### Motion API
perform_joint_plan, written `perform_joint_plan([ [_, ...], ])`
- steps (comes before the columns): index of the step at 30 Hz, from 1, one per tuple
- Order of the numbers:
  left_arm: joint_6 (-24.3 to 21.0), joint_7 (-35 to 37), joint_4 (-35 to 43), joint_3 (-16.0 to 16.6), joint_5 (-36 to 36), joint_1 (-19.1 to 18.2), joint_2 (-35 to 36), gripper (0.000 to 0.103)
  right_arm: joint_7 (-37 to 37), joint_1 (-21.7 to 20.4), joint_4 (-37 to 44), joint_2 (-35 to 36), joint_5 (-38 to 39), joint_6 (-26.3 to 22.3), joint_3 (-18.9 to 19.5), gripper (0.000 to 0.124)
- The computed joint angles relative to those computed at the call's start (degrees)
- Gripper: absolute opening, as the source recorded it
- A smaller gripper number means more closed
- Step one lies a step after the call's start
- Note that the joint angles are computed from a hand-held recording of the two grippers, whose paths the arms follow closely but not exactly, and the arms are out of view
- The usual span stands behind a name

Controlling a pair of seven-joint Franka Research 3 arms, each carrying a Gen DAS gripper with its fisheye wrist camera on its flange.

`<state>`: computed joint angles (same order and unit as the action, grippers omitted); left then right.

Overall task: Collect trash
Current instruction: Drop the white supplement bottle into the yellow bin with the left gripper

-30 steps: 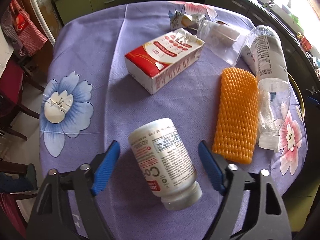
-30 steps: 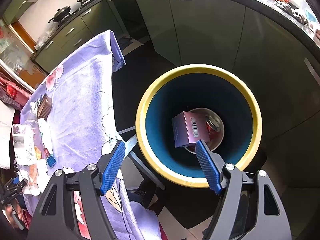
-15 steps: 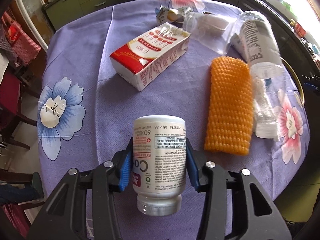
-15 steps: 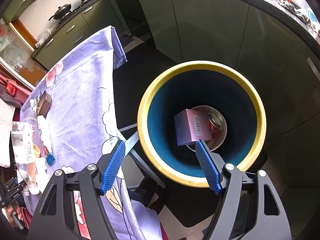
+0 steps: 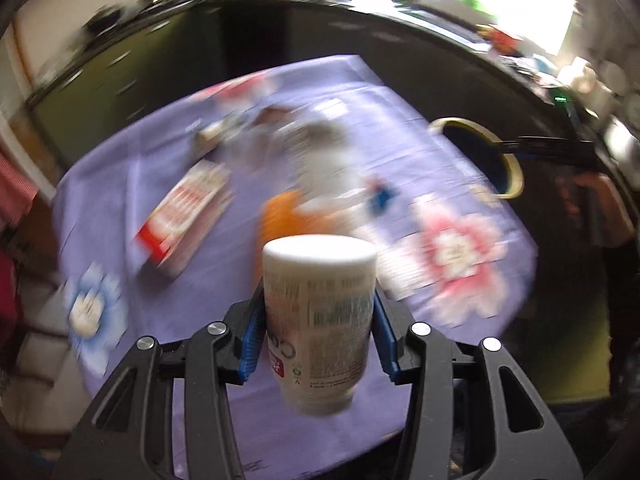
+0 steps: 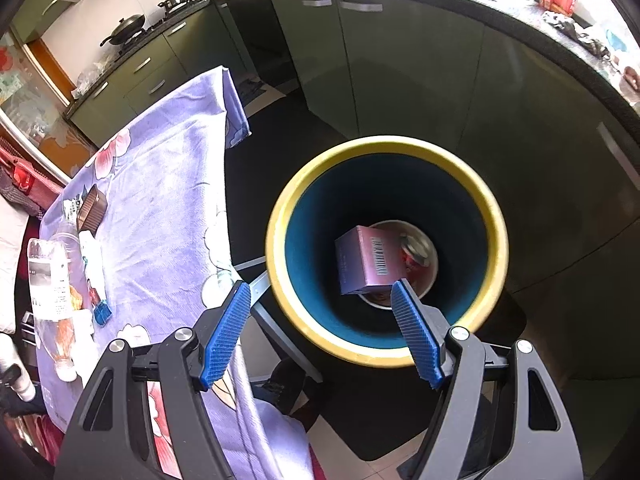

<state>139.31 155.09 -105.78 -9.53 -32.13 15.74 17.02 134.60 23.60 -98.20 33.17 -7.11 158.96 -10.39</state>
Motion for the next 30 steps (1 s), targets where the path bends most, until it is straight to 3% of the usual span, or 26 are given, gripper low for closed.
perform_joint_plan([
  [4, -1.21, 2.53, 0.94, -2.6, -1.18, -2.57, -0.11, 0.045, 3.23, 2.15, -6.39, -4.1, -2.91, 2.99, -2.9, 0.072],
  [8, -2.12, 0.54, 4.11, -4.35, -0.04, -6.82, 2.31, 0.045, 6.26, 3.5, -12.51, -7.92, -5.74, 6.22, -5.02, 0.072],
  [18, -4.05, -17.07, 21.89, -7.34, 14.72, -19.66, 17.51, 0.045, 20.64, 8.62, -23.44, -15.3, -22.03, 11.26, -13.27, 0.072],
  [24, -2.07, -25.26, 32.22, -8.25, 22.21, -24.71, 26.58, 0.045, 24.56, 5.1, -25.96, -17.39, -27.11, 11.31, -10.68, 0.072],
  [26, -0.57, -26.76, 34.68, -8.57, 23.75, -25.73, 28.85, 0.055, 25.36, 3.58, -26.18, -17.61, -27.92, 10.84, -9.3, 0.072],
  [27, 0.77, -27.44, 35.14, -8.62, 24.47, -26.13, 29.49, 0.068, 25.83, 2.93, -26.34, -17.78, -28.31, 10.6, -8.76, 0.073],
  [30, 1.92, -26.84, 33.79, -10.38, 24.56, -24.37, 28.77, 0.071, 26.82, 1.37, -26.22, -17.98, -29.31, 9.75, -7.05, 0.073],
])
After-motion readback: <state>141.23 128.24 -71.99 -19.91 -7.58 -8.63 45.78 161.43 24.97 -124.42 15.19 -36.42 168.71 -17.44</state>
